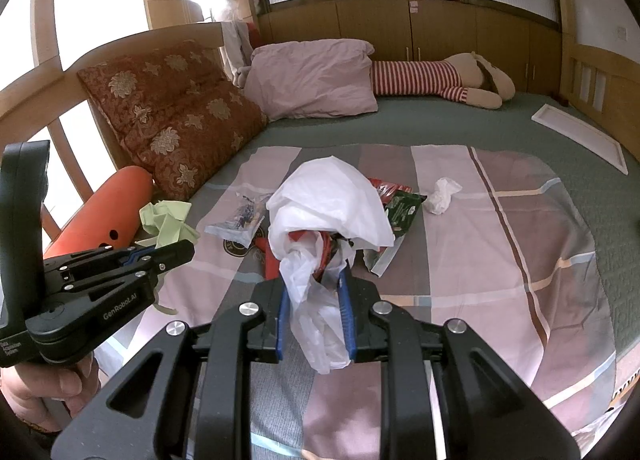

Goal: Collect trash
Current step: 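Lift the green paper and white tissue up off the bed with both tools, then carry the tissue and green paper to the wastebasket and open both tools over it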

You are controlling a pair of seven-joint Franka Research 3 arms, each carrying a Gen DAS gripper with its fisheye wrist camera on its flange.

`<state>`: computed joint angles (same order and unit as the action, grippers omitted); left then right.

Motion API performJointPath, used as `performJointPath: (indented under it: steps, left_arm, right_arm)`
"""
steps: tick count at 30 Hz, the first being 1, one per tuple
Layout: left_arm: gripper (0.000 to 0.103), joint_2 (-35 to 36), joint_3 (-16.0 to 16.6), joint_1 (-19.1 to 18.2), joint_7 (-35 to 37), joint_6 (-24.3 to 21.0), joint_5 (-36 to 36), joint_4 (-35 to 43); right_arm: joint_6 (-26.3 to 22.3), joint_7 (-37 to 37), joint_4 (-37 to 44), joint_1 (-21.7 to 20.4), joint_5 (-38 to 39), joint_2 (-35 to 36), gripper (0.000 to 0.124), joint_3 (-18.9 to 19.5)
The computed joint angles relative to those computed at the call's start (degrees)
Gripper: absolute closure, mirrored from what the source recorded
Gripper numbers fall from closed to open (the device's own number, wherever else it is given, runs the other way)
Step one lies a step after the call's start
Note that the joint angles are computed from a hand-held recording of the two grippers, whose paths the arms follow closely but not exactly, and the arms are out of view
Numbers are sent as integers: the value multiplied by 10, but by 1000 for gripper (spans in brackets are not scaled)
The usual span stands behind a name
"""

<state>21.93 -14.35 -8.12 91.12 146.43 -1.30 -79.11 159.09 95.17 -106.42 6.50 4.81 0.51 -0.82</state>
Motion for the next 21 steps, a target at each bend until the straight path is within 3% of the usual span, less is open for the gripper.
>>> performJointPath:
  steps: [13, 18, 21]
  left_arm:
    - [97, 4, 0, -1, 4, -6, 2, 5]
    - [97, 3, -1, 0, 8, -4, 3, 2]
    - [97, 0, -8, 4, 28, -4, -7, -4]
  right_arm:
    - [21, -16, -24, -4, 22, -21, 102, -2]
    - [88, -36, -138, -18, 78, -133, 102, -12]
    - [95, 7, -247, -102, 15, -243, 102, 25]
